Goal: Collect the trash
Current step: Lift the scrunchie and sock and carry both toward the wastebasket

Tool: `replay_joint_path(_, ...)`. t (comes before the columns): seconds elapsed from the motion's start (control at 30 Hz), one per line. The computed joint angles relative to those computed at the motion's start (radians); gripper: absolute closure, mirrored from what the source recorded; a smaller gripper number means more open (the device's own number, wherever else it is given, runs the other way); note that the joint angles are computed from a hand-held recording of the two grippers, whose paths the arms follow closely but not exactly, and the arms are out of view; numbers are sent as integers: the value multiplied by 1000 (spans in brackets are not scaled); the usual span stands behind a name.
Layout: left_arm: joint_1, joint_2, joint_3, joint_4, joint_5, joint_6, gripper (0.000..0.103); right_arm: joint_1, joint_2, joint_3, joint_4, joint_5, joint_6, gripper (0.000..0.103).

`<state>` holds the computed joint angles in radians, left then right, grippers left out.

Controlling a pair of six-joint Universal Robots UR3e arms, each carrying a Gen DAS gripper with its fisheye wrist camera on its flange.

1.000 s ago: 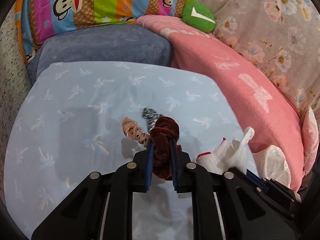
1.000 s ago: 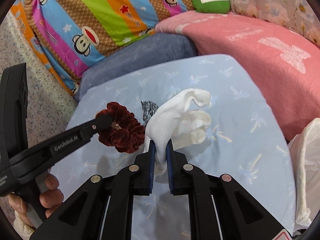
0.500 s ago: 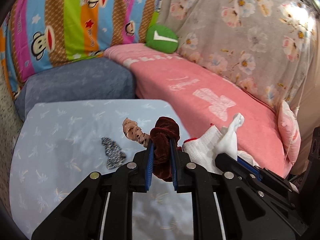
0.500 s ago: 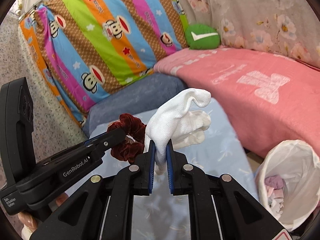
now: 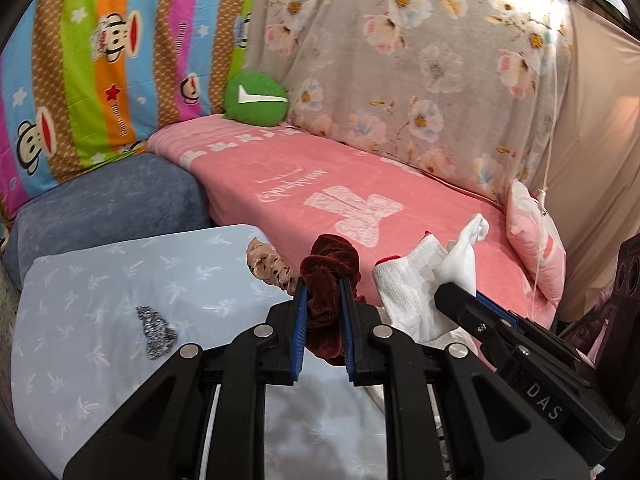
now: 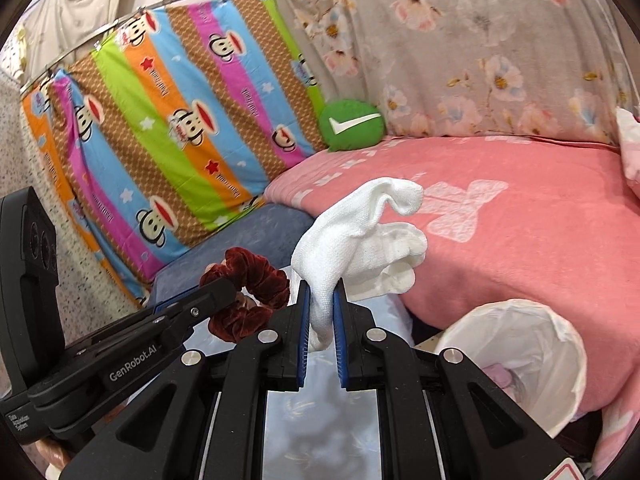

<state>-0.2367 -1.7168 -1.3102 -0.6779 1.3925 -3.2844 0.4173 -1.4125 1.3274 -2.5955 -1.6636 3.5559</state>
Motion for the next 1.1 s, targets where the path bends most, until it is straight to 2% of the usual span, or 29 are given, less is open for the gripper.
replay_joint_path(0.3,-87,-86,117,-40,13,13,88,-101,-167,193,-35,31,6,93)
replay_joint_path(0.47,-74,-100,109,-78,-53,8,88,-139,-214,278,-57,57,12,93)
replay_joint_path(0.6,-46,-71,-16,-76,-79,15,88,-148,-232,346,-77,73,17,93)
replay_joint_path(1.0,39,59,-453,-37,-56,75,85,-95,-159,446,-136,103,46,93)
replay_joint_path(1.03,41,65,-468,-35,-49,75,83,-89,-151,447,-137,102,47,93)
replay_joint_path(1.1,49,92,-515,-21,-39,77,70,-77,-141,445,-134,100,49,93)
